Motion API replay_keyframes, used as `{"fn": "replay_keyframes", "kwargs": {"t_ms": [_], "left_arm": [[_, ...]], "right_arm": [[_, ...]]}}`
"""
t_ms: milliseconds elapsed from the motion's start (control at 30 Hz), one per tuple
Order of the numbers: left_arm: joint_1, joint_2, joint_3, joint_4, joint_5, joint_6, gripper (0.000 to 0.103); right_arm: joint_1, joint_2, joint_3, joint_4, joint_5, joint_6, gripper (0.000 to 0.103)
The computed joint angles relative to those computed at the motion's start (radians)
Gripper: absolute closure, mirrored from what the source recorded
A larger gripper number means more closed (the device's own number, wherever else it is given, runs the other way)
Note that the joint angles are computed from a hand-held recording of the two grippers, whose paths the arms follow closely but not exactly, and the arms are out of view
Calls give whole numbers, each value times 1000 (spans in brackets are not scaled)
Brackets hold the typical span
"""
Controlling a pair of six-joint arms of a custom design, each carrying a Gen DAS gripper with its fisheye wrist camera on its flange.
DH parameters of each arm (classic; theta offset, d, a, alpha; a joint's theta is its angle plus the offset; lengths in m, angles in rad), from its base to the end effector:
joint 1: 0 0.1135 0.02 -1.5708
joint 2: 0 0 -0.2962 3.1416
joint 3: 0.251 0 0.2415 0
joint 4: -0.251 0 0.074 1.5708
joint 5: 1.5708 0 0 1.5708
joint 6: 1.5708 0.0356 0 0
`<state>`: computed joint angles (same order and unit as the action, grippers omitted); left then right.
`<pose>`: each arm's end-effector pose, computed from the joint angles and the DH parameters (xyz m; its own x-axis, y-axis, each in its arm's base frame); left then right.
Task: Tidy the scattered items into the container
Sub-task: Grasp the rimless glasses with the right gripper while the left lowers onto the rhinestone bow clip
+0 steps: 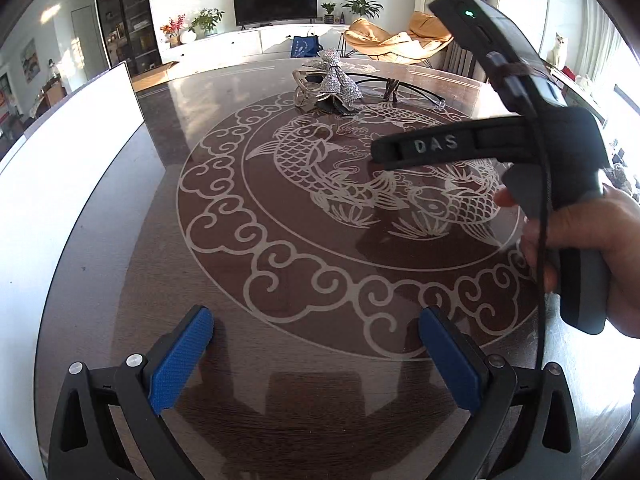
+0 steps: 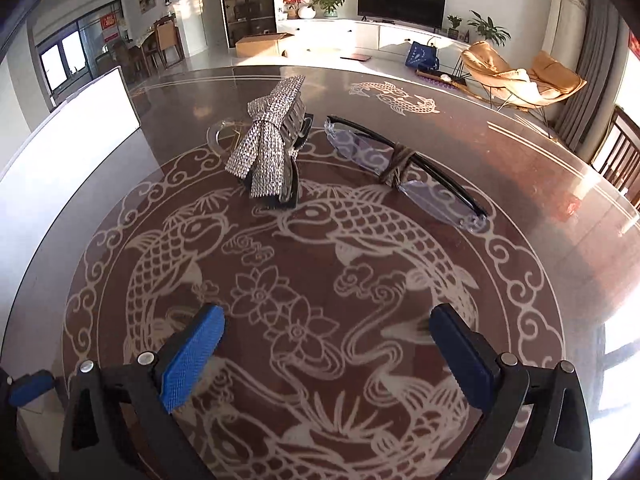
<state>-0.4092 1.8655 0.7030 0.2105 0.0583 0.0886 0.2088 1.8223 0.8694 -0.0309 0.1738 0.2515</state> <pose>0.2905 -0.1282 0.1168 -0.7065 0.4027 -0.5820 0.4927 0.8702 0.0040 0.3325 0.0641 0.1536 -0.8164 0.0776 -0.5723 0.0957 0.9954 -0.0016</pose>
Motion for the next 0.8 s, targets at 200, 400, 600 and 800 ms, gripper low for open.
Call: {"fn": "replay_keyframes", "kwargs": {"t_ms": [200,400,600,800], "left_arm": [[0,1,0,0,0,0,0],[1,38,68,-38,1,-6,0],[-17,189,315,-128,-33,-54,0],[-56,344,605,-265,-21,-37,0]], "right_arm": [[-21,-110,-164,67,-55,-88,0],[-120,-174,-264,113,-149,-230,0],[-237,-140,-224,105,-208,-317,0],[-301,-16,-59,56,-276,-418,0]]}}
